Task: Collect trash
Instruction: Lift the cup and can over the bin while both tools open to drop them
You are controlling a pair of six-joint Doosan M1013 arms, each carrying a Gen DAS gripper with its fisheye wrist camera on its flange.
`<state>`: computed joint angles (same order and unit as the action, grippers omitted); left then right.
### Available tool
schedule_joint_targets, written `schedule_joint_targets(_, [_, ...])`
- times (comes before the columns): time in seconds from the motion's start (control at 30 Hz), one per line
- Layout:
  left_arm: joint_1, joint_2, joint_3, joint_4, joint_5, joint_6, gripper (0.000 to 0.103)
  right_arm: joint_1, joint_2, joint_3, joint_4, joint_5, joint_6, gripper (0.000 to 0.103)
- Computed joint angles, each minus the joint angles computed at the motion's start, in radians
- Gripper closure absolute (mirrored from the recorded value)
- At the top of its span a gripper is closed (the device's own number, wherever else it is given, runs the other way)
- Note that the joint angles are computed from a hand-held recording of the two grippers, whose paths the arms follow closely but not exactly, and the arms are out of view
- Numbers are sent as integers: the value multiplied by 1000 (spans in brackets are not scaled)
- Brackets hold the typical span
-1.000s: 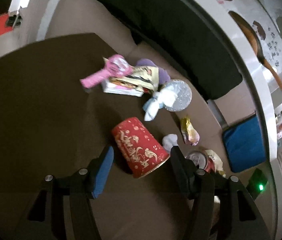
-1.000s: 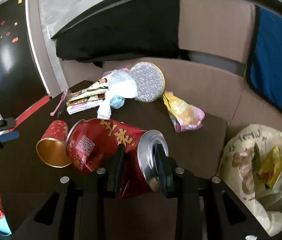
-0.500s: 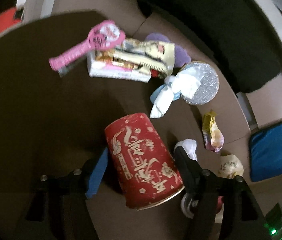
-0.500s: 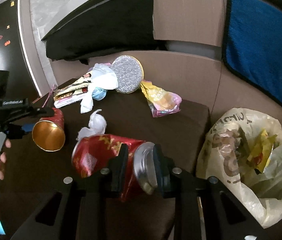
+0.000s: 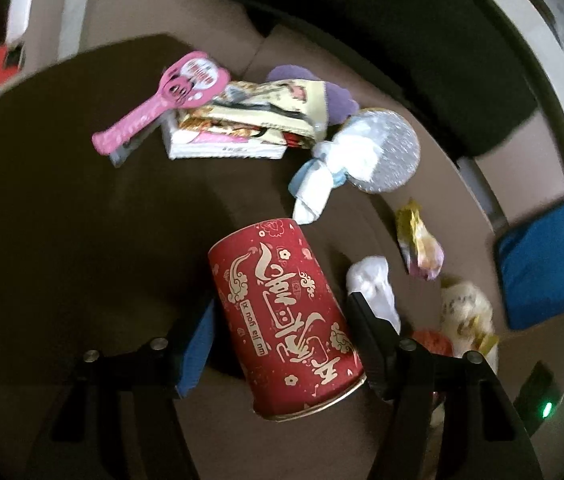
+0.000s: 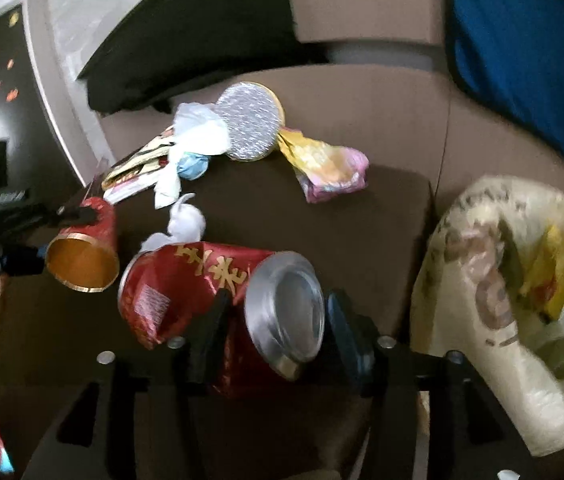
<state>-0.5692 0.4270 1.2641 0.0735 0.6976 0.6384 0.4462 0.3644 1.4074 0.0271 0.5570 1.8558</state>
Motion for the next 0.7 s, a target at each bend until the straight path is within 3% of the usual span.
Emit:
schedule_joint_targets(0.1, [-9,-6,4,31,12,20,38,-10,11,-8,75,4,-37,50])
schedule_joint_targets(0.27, [-1,-1,0,-24,22,39,37,-37,31,-31,282,44,-167,53])
schedule_joint_targets(0.5, [7,5,-8,-76,29,55,38,8,11,-40,33,19,-78,55])
schedule_joint_targets(0.7, [-34,-28,17,149,-24,-37,40,25,-15,-41,-115,-11,-8,55])
